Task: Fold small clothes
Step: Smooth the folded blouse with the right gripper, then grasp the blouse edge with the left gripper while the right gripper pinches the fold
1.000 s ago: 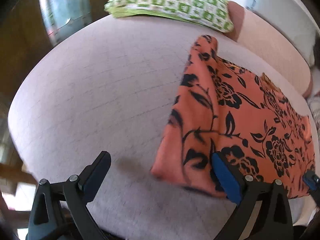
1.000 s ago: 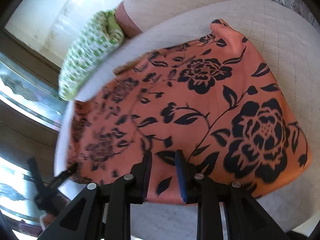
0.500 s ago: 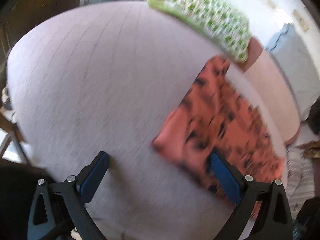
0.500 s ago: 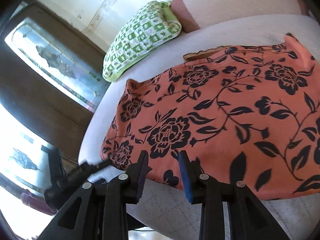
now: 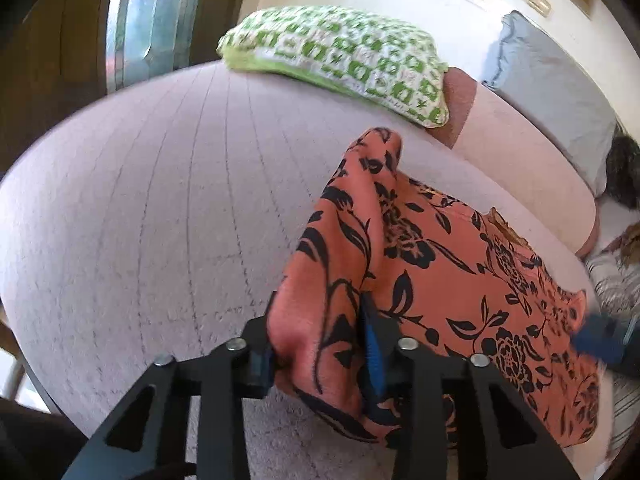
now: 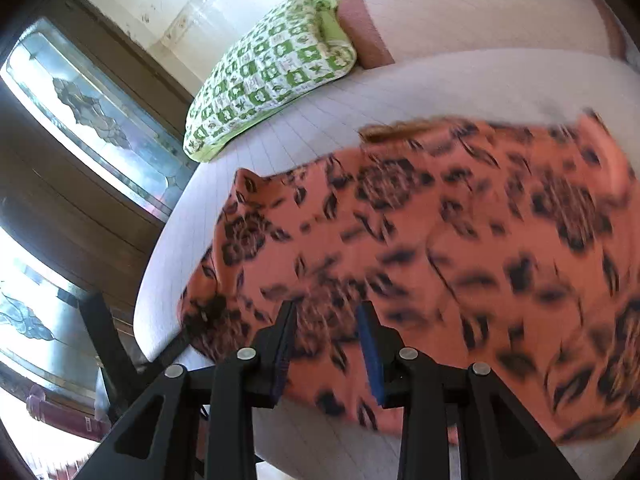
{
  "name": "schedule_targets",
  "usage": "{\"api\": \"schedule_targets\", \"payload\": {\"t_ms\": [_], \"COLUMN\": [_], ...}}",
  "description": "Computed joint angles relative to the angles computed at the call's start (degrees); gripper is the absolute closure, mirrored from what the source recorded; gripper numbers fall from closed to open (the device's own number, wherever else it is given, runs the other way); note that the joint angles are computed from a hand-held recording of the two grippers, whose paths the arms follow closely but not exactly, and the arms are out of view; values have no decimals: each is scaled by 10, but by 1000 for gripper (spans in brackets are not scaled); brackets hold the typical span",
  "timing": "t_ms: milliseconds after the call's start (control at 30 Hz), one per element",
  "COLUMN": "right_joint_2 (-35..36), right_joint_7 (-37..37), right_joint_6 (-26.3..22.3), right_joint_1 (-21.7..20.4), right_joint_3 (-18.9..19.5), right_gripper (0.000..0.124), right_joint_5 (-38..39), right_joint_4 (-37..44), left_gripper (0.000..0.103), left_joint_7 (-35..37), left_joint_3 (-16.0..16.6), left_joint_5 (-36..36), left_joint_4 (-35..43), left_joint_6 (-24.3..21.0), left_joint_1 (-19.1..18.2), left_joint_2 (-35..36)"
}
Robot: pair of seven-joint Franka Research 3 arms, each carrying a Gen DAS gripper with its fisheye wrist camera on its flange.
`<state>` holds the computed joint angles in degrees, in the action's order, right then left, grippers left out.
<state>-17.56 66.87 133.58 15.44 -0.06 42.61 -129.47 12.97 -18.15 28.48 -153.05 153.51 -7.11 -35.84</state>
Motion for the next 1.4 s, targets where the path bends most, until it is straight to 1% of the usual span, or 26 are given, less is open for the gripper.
{"api": "schedule_targets", "payload": {"t_ms": [33,67,100,200,267,300,333,433,467,533,567,633,800,900,933,967,1000,1033,1133,1200,1267,1333,1400], "right_joint_2": [20,41,62,154,201,220,251,304,330,358,378,403,474,511,514,506,503,490,427,377,335,302,283], "right_joint_7": [15,27,40,102,134,142,156,195,208,224,239,252,261,262,267,269,268,260,220,199,165,141,120], "right_joint_6": [-18,-30,-49,-131,-164,-187,-223,-265,-290,-315,-337,-358,-426,-449,-450,-438,-435,-423,-356,-313,-280,-268,-267], "right_joint_1": [1,3,4,8,16,19,23,39,48,58,67,78,111,137,138,135,133,129,122,111,87,64,42], "right_joint_3": [3,6,10,30,44,48,52,58,59,59,58,57,53,41,39,39,40,41,40,42,43,40,35], "right_gripper": [50,50,50,50,50,50,50,50,50,50,50,50,50,51,57,68,95,99,107,108,109,109,109], "right_joint_5": [-10,-14,-24,-85,-132,-145,-159,-207,-233,-257,-275,-294,-340,-384,-384,-379,-376,-372,-387,-385,-365,-347,-331], "right_joint_4": [32,64,99,239,311,341,386,466,506,545,575,608,714,772,775,760,753,733,641,575,528,497,483], "left_gripper": [73,74,74,75,75,75,75,75,75,75,75,75,75,75,75,75,75,75,75,75,75,75,75], "left_joint_7": [4,4,6,11,21,23,24,29,30,29,30,30,29,27,26,25,26,25,28,31,38,42,51], "left_joint_3": [-6,-18,-21,-34,-40,-43,-45,-44,-45,-46,-46,-47,-51,-57,-60,-60,-59,-60,-61,-68,-77,-86,-98], "left_joint_5": [11,29,39,72,88,93,98,109,112,117,119,120,128,137,140,142,143,146,147,150,153,155,159], "left_joint_4": [6,12,9,15,21,23,24,22,24,28,29,28,29,30,31,31,32,33,38,47,65,86,119], "left_joint_6": [-4,-4,-4,4,3,0,0,8,11,16,17,19,25,25,25,25,27,31,40,44,47,53,52], "left_joint_1": [5,12,12,19,19,17,17,13,14,18,18,17,21,24,25,24,23,24,17,13,8,3,0], "left_joint_2": [0,-3,-13,-24,-26,-28,-29,-33,-32,-26,-26,-27,-26,-27,-27,-26,-25,-25,-24,-22,-15,-1,25]}}
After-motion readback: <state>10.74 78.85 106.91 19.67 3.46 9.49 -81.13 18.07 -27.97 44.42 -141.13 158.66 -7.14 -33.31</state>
